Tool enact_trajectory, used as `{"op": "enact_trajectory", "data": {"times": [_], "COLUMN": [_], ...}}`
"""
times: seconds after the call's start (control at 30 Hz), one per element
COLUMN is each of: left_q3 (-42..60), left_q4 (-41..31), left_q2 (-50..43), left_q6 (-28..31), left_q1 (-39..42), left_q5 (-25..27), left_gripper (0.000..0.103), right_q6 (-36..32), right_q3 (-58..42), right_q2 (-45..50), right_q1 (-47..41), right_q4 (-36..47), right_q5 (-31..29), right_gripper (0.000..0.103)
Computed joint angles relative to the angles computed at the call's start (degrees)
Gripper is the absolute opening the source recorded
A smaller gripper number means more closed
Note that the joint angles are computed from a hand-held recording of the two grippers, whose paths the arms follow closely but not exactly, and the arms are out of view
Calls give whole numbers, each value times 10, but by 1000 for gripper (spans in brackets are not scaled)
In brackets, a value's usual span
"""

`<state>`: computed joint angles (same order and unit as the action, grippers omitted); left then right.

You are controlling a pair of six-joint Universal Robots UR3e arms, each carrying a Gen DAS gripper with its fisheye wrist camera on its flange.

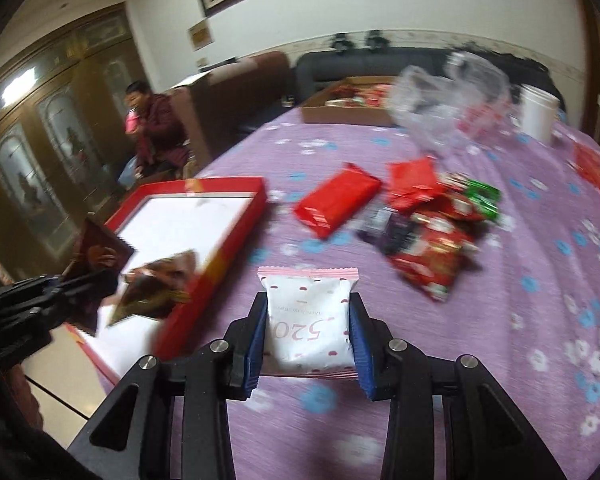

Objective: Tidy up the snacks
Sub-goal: 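Carry both packets over the white tray and open both tools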

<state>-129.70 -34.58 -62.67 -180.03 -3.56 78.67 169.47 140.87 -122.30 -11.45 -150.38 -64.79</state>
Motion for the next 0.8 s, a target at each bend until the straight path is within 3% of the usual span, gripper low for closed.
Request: {"op": "enact_trajectory", "data": {"times": [0.1,0.27,0.4,0.47,0.57,0.7,0.77,0.8], "left_q3": [-19,-38,-43,-44,-49,-54,-58,-60], "left_q4": [-15,-36,-50,-58,-60,-65,-57,-55], "left_q2": [20,40,32,31,39,61,68,75], "left_q6": [15,47,79,89,113,133,140,140], "left_q1": [40,101,129,142,161,198,208,216], "left_q5": [-16,-32,-34,-33,-24,-23,-14,-10], "left_gripper": [11,11,11,11,11,24,40,54], "right_q6": [42,76,75,67,60,48,52,51], "right_q3": [-41,-124,-181,-206,-230,-260,-269,-268], "right_q2": [91,222,295,314,343,357,370,371], "right_q1": [83,205,281,296,336,329,334,335], "right_q4": [-75,-134,-144,-111,-117,-66,-66,-67], "right_q5": [-46,-124,-191,-171,-197,-123,-114,-114], "right_gripper": [38,38,38,38,38,41,44,47]}}
